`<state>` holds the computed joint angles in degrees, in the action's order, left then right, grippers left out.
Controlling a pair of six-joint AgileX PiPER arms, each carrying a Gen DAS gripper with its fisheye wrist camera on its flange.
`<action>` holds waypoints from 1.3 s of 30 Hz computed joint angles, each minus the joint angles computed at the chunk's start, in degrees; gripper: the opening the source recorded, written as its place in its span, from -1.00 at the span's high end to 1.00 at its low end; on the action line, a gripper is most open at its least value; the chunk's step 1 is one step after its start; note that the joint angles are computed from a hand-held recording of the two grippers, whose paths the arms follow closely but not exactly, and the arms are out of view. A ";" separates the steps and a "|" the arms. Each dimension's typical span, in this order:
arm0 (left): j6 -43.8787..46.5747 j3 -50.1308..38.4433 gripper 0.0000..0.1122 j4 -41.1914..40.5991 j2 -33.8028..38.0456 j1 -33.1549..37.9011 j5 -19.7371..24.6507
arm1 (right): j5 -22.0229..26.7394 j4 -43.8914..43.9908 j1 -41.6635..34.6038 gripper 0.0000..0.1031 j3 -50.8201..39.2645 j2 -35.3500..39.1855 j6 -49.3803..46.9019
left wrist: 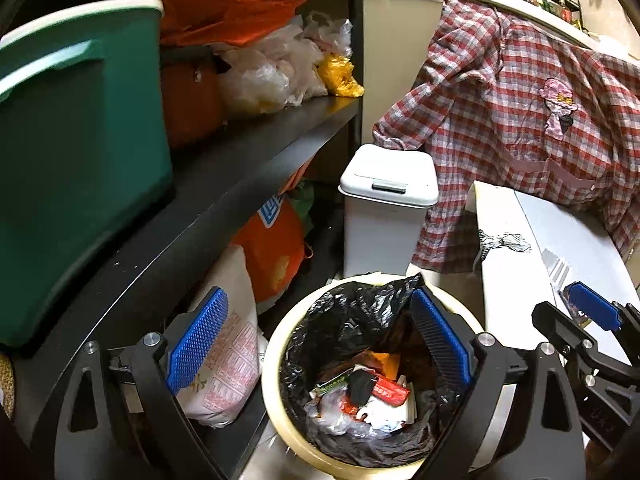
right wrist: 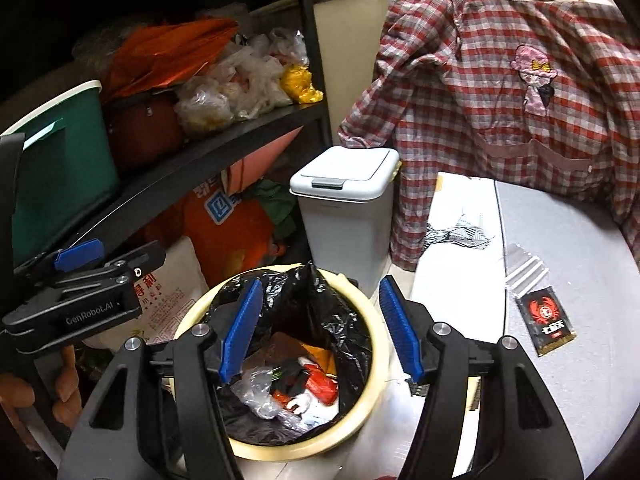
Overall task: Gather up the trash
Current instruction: 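Open both tools over the bin to drop the box and strap, then grasp the black crab-print sachet by its edge with the right tool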
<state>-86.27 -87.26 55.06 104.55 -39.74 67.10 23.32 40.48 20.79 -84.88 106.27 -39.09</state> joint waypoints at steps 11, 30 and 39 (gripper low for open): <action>3.37 -10.18 -0.60 2.14 7.16 -3.11 1.07 | -0.43 3.62 -6.98 -0.25 3.09 -2.90 -4.63; 9.74 -32.22 -0.60 -0.43 20.70 -4.78 -0.15 | 4.91 -7.96 -22.77 -0.25 -11.15 13.14 5.92; 11.26 -33.87 -0.60 -1.81 21.76 -4.36 -0.81 | 11.84 -16.17 -20.96 -0.21 -23.00 21.66 7.78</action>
<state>-75.01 -121.13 53.25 126.31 -44.10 66.28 35.16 24.31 -0.16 -107.87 127.93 -31.31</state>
